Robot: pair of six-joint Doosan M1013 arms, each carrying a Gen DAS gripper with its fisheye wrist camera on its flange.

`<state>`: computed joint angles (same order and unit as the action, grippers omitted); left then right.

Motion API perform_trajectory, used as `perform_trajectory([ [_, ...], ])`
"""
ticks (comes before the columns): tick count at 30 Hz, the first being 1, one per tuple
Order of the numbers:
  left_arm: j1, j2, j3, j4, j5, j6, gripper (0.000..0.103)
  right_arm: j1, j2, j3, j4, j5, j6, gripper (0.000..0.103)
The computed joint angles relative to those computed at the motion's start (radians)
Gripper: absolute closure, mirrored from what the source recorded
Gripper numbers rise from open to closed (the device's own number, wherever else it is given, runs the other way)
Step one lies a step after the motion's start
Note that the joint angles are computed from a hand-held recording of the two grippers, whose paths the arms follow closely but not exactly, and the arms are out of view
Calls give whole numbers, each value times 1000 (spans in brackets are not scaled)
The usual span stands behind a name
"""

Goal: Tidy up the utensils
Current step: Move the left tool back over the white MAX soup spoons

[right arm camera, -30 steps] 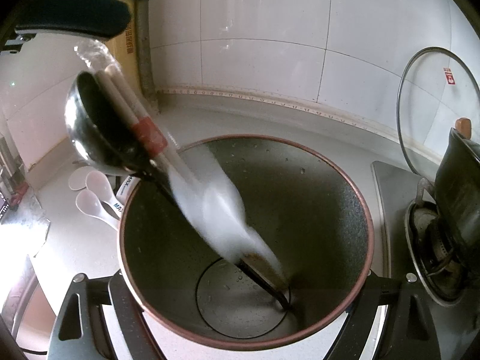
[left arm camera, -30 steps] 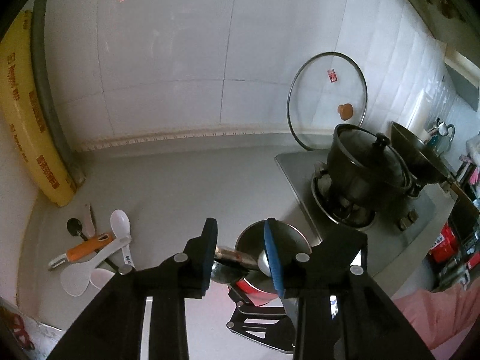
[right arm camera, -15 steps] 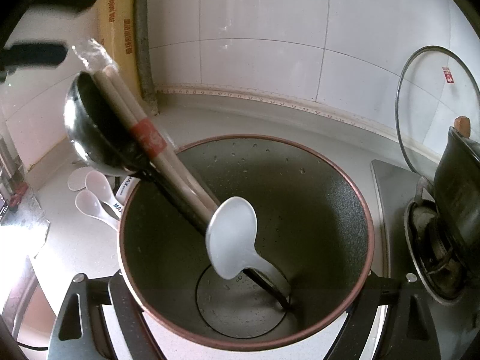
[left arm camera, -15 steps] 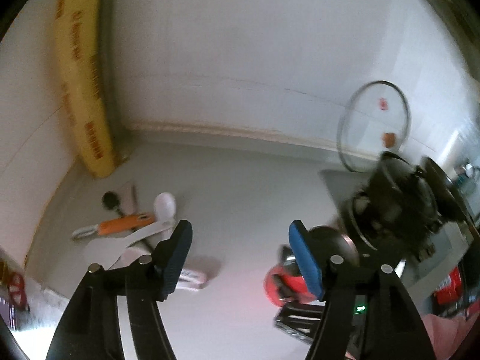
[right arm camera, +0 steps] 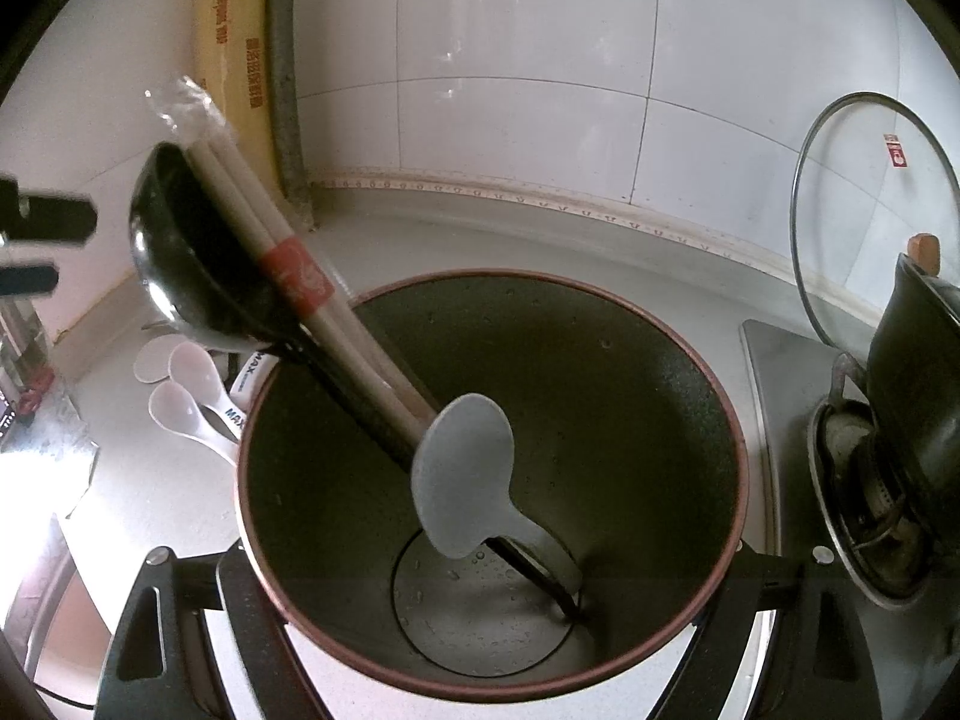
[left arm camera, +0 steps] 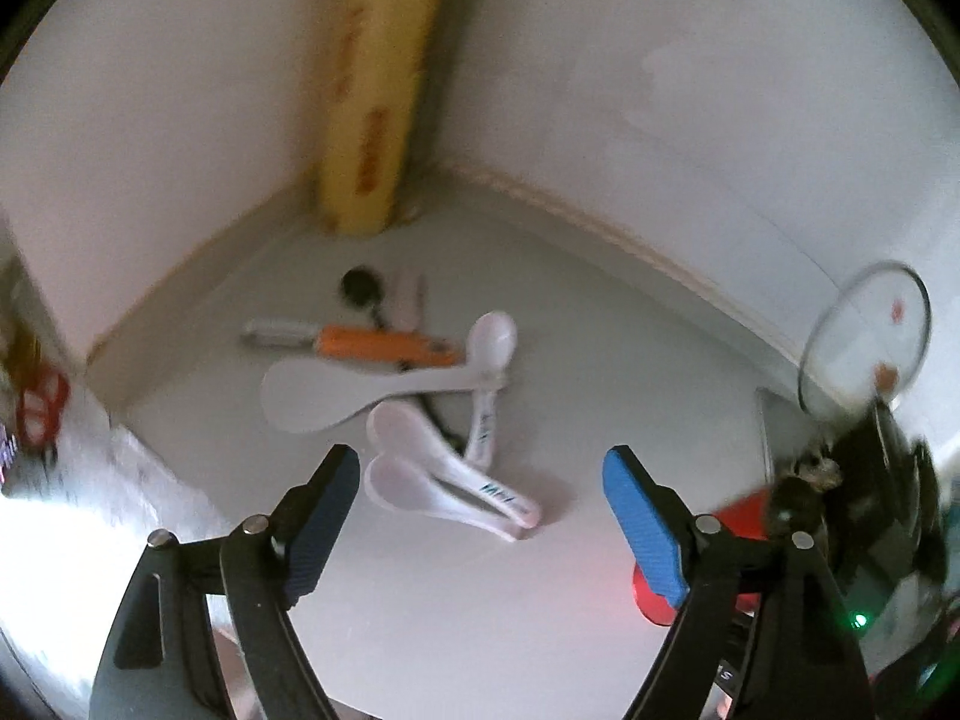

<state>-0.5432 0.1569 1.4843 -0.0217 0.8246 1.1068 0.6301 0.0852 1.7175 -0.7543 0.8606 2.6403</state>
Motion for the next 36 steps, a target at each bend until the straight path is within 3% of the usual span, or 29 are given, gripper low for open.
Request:
perform_trajectory([
  [8, 40, -11, 52, 64, 7, -191, 18, 5, 6, -7, -3, 16, 4, 12],
  [16, 85, -15, 97, 55, 8, -295, 18, 9, 13, -15, 12, 38, 5, 12],
  [19, 94, -9, 106, 45, 5, -299, 16, 10, 17, -18, 12, 44, 8, 8],
  [22, 96, 0, 111, 39, -8, -290, 5, 10, 17, -17, 9, 42, 13, 4],
  [29, 95, 26, 110, -16, -65, -217, 4, 3, 17, -18, 25, 36, -2, 3],
  [36, 93, 65, 78, -92, -35, -97, 4, -13, 15, -12, 41, 6, -29, 0],
])
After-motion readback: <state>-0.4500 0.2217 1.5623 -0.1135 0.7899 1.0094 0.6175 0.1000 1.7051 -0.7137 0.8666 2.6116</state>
